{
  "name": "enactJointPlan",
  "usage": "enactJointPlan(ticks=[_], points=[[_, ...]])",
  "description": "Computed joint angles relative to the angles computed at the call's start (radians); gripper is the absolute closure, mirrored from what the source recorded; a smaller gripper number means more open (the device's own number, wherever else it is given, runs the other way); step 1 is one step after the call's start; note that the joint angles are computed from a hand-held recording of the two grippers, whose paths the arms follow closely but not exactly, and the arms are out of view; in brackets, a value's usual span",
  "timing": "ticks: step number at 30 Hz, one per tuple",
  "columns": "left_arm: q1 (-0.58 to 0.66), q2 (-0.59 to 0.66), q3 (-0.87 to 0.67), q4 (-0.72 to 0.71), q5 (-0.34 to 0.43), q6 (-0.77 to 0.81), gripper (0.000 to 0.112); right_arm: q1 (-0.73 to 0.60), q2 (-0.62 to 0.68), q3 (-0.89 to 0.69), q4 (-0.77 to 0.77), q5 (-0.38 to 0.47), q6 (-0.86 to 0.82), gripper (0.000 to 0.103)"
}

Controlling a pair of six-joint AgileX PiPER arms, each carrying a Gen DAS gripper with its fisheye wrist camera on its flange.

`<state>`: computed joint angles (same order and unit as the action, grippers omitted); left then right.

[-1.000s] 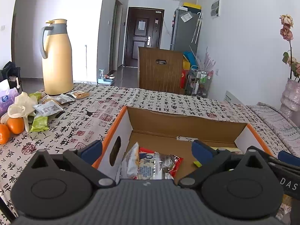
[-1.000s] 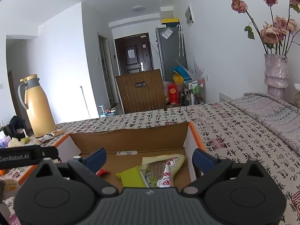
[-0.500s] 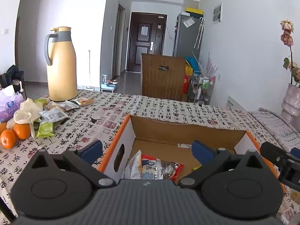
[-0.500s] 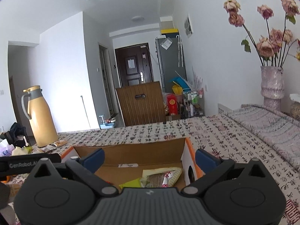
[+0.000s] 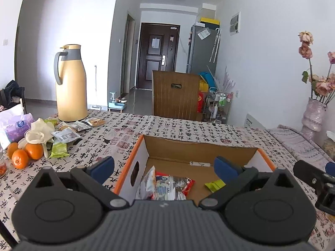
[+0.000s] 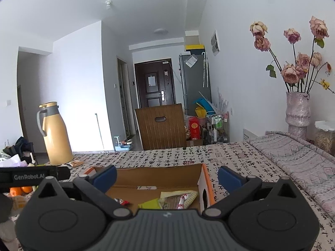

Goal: Organize snacks
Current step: 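Move the right gripper back to the pile and grasp a cracker packet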

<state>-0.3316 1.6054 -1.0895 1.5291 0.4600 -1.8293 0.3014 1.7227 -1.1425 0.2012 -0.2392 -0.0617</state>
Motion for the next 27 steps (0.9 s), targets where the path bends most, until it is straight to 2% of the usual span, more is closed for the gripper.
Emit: enactJointPlan(ticks=[12,24,27], points=[[-0.033,-0.149,0.205,0.114,-0.006,-0.129,0.009,0.016,-0.141,0.222,-0.018,-0.036,-0.009,0.0],[-0.044,-0.24,0.405,0.187,-0.028,-0.213,0.009,0.013,-0.217,0.391,-0.038,-0.019,-0.017,0.0],[-0.032,-0.246,0.444,0.194,-0.057,-0.228,0.009,0.021,-0.224,0.429,0.027,-0.015,-0.085,0.0]])
